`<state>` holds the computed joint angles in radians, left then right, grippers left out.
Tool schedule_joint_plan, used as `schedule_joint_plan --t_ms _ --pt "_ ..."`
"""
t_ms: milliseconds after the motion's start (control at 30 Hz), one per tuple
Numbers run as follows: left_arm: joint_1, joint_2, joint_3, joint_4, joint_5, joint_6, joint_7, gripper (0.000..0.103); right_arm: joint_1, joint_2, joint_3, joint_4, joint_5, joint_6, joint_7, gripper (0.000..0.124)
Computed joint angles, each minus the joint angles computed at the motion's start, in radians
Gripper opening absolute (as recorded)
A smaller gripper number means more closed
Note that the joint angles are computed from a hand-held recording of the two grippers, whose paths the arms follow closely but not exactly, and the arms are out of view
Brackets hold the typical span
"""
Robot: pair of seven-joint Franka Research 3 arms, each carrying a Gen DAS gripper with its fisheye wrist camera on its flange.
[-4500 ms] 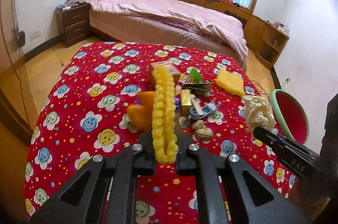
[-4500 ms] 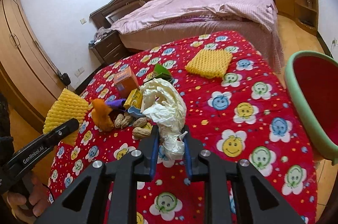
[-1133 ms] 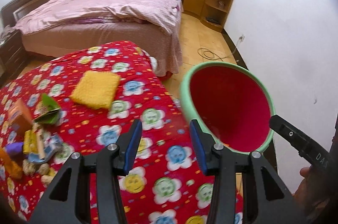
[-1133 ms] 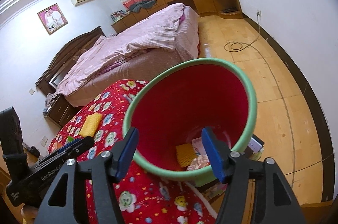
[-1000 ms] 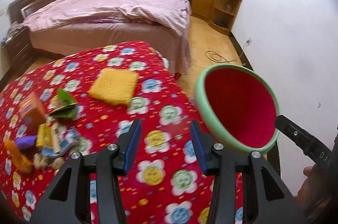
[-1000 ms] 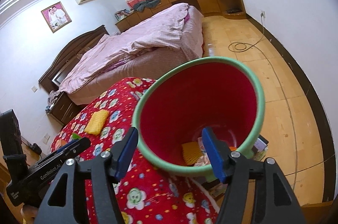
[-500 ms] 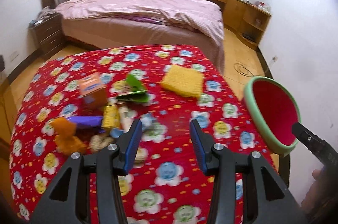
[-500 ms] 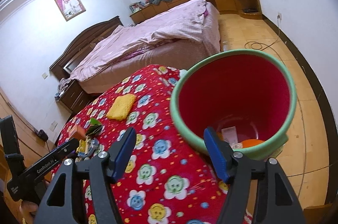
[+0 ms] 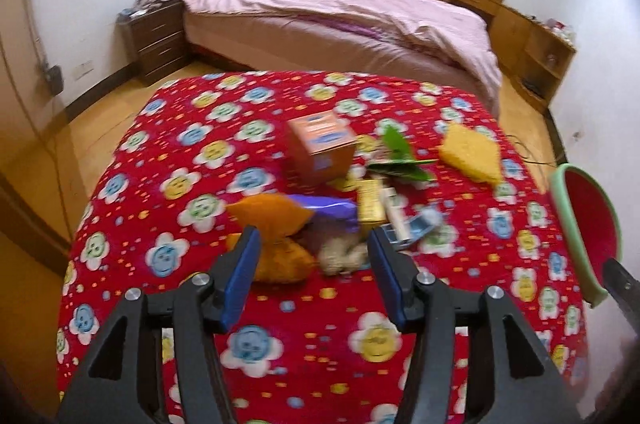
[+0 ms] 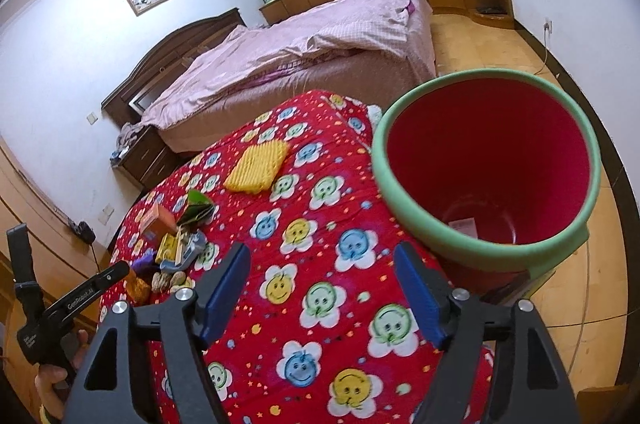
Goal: Collect trash
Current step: 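Move both open tools back toward the orange cloth on the bedspread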
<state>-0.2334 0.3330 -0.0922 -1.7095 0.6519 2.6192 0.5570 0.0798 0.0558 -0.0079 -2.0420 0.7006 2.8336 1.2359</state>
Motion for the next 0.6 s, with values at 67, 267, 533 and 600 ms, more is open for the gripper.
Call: schedule_joint_plan --t_ms 67,267,533,600 --pt "0.007 0.003 0.003 -0.006 -0.010 -0.011 0.000 0.056 0.004 0.001 0.002 -0.003 -0.015 -0.001 0.009 0.077" --pt "0.025 0.029 0.003 -0.002 -0.047 -0.030 0.006 0.057 0.015 0.005 0.004 -0.005 -0.062 -0.009 0.049 0.077" --pt "0.044 0.052 0.006 -0.009 -0.087 0.010 0.019 0.062 0.018 0.016 0.006 0.001 -0.095 -0.024 0.077 0.078" --pt "0.050 0.059 0.004 -0.008 -0.100 0.030 0.032 0.062 0.018 0.021 0.008 0.006 -0.097 -0.030 0.078 0.078"
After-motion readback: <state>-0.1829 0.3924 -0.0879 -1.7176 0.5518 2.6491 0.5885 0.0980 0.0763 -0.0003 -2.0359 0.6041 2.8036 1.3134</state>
